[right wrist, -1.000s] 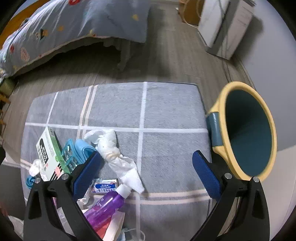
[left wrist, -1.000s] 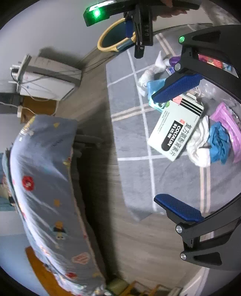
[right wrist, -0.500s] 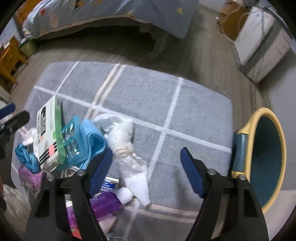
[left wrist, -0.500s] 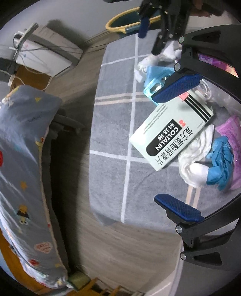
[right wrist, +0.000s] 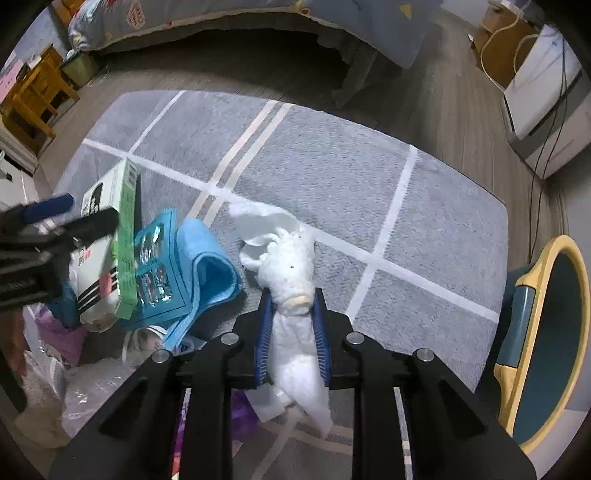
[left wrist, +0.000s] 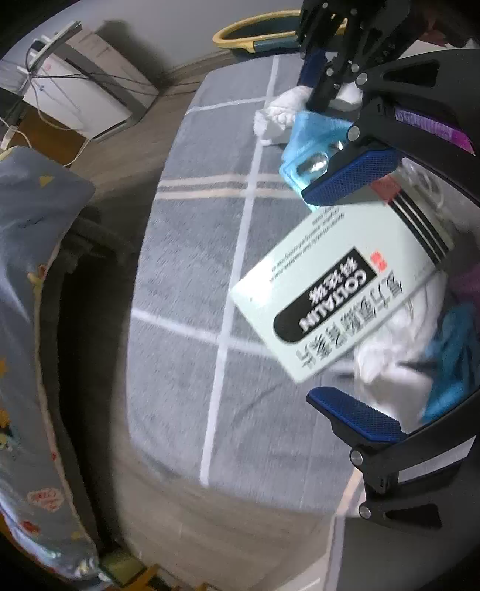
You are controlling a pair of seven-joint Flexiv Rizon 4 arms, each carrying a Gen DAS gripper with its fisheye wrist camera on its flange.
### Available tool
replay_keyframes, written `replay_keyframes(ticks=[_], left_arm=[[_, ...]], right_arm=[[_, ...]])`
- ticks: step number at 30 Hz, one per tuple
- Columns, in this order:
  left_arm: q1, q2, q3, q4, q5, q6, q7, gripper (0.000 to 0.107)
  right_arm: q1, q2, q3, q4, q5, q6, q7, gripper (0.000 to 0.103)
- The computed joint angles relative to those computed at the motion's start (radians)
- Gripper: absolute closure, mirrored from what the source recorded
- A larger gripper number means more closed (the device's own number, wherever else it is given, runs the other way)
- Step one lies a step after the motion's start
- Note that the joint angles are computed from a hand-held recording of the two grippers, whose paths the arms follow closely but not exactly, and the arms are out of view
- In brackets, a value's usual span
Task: Collect trash
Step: 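Grasp the white tissue with the right tool while the left grasps the COLTALIN box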
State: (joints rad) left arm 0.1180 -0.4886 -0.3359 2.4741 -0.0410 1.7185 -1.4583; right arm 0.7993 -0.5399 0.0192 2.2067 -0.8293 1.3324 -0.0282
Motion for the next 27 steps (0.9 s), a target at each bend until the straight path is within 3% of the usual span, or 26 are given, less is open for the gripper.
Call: replay_keyframes(ticks=[2, 7, 12, 17, 24, 27], left_arm=[[0.017, -0.012, -0.024, -0.004, -0.001, -0.008, 0.0, 0.009], [-0.051, -0.029, 0.023, -0.042, -0.023, -0.035, -0.001, 0.009], [-0.199, -0.045, 0.154, -0.1, -0.043, -0.088, 0.014, 0.012], [-0.19, -0.052, 0.151, -0.1, -0.056, -0.075, 0.037, 0.024], [-0.148, -0.022, 0.109, -0.073, -0.027, -0.001, 0.074, 0.03], [-0.175, 0.003, 0.128, -0.07, 0.007, 0.057, 0.095, 0.03]], right_arm=[[-0.002, 0.014, -0.013, 0.02, -0.01, 0.017, 0.017, 0.083], [-0.013, 0.034, -0.035, 0.059, -0.02, 0.069, 0.054, 0.083], [-0.014, 0.044, -0.034, 0.074, -0.019, 0.061, 0.051, 0.083], [-0.015, 0.039, -0.024, 0.061, -0.023, 0.038, 0.056, 0.083], [-0.001, 0.065, -0.044, 0.073, -0.087, 0.038, 0.14, 0.083], [-0.001, 0.102, -0.063, 0.096, -0.164, 0.036, 0.21, 0.083]])
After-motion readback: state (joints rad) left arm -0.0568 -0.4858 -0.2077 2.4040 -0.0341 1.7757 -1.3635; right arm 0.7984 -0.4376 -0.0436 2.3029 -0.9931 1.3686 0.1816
